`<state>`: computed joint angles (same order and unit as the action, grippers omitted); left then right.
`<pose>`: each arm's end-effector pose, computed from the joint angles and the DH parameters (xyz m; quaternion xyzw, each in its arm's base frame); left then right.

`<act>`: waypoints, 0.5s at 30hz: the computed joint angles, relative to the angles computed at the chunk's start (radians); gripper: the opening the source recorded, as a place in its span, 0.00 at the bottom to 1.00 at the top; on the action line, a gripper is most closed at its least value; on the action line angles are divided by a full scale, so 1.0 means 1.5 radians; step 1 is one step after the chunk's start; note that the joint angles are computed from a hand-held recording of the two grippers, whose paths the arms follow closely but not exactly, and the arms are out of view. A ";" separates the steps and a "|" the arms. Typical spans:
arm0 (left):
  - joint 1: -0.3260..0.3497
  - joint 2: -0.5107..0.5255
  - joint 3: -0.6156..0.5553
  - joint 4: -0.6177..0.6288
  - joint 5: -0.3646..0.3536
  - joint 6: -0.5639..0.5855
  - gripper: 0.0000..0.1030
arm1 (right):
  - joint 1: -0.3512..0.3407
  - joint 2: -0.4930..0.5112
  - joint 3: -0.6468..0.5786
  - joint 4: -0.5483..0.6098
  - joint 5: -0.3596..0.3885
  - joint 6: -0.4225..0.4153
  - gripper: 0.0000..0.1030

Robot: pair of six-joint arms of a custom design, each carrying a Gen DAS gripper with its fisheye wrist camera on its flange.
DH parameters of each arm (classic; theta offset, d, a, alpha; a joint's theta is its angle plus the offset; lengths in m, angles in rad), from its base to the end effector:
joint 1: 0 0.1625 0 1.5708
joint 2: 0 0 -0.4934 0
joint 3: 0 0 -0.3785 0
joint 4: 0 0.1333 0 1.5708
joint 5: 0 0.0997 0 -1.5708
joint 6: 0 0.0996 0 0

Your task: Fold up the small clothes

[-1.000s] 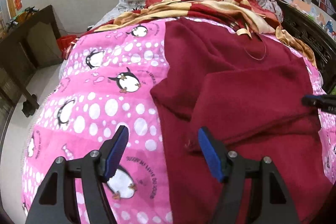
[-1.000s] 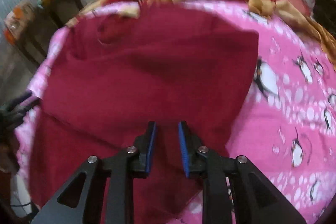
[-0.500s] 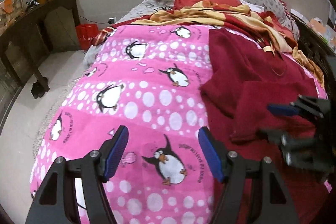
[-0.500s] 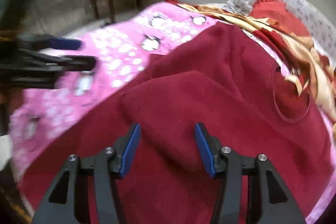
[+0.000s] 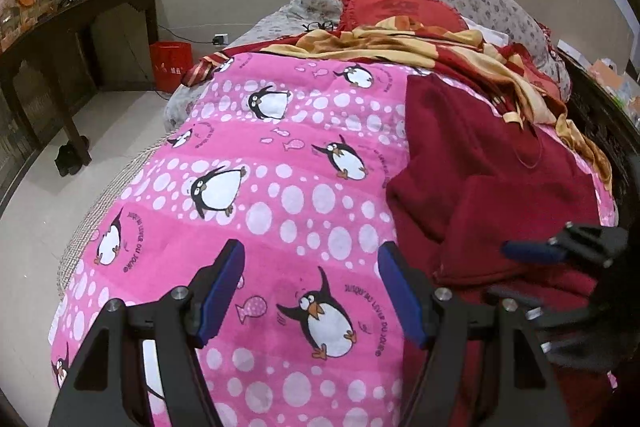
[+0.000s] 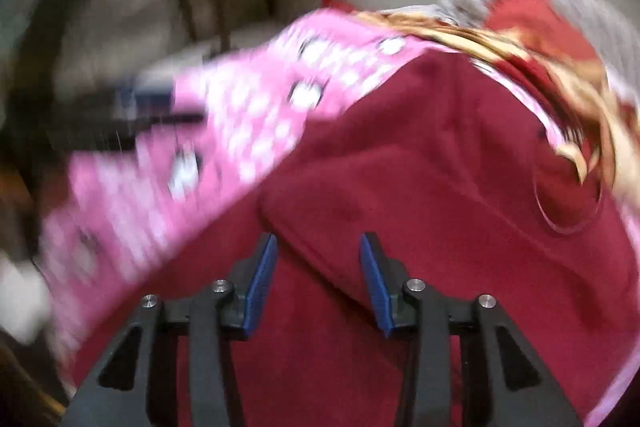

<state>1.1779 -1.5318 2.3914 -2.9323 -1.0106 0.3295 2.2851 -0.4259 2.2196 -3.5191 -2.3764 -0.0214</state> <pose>0.0211 -0.4355 0.3428 0.2648 0.8951 -0.2470 0.2601 0.3575 -0.3185 -0.0556 0.3016 -0.8667 0.1995 0.3435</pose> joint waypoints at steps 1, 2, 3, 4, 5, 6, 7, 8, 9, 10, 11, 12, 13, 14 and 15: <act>-0.001 0.000 0.002 0.001 0.001 -0.002 0.71 | 0.001 0.011 -0.010 0.015 -0.020 -0.009 0.44; -0.001 -0.001 0.002 0.008 0.001 -0.007 0.71 | 0.003 0.027 -0.022 0.027 -0.049 -0.019 0.44; -0.002 -0.001 0.003 0.011 0.000 -0.009 0.71 | 0.003 0.036 -0.028 0.017 -0.069 -0.026 0.37; -0.003 -0.003 0.003 0.013 0.000 -0.009 0.71 | -0.001 0.032 -0.024 -0.003 -0.060 -0.023 0.29; -0.004 -0.005 0.005 0.010 0.000 -0.006 0.71 | -0.011 0.019 -0.010 -0.046 -0.024 -0.008 0.16; -0.005 -0.007 0.007 0.002 0.002 -0.001 0.71 | -0.022 -0.005 0.015 -0.116 0.025 0.026 0.16; -0.005 -0.008 0.007 -0.003 0.004 0.000 0.71 | -0.028 -0.008 0.031 -0.186 0.045 0.032 0.16; -0.004 -0.008 0.007 -0.007 0.004 -0.001 0.71 | -0.027 -0.014 0.046 -0.256 0.050 0.046 0.15; -0.001 -0.007 0.005 -0.009 0.002 -0.005 0.71 | -0.028 -0.018 0.060 -0.311 0.054 0.074 0.15; 0.001 -0.004 0.002 -0.010 -0.001 -0.013 0.71 | -0.031 -0.017 0.065 -0.338 0.063 0.091 0.15; 0.003 -0.002 0.000 -0.008 -0.002 -0.019 0.71 | -0.040 -0.021 0.073 -0.337 0.089 0.120 0.16; 0.003 0.000 -0.004 -0.001 -0.006 -0.031 0.71 | -0.052 -0.014 0.069 -0.308 0.111 0.120 0.18; 0.002 0.000 -0.005 0.004 -0.010 -0.037 0.71 | -0.055 -0.016 0.062 -0.252 0.116 0.124 0.20; 0.001 -0.002 -0.004 0.005 -0.015 -0.040 0.71 | -0.064 -0.005 0.047 -0.182 0.123 0.115 0.23; -0.003 -0.004 -0.002 0.004 -0.020 -0.042 0.71 | -0.065 -0.007 0.037 -0.112 0.123 0.120 0.23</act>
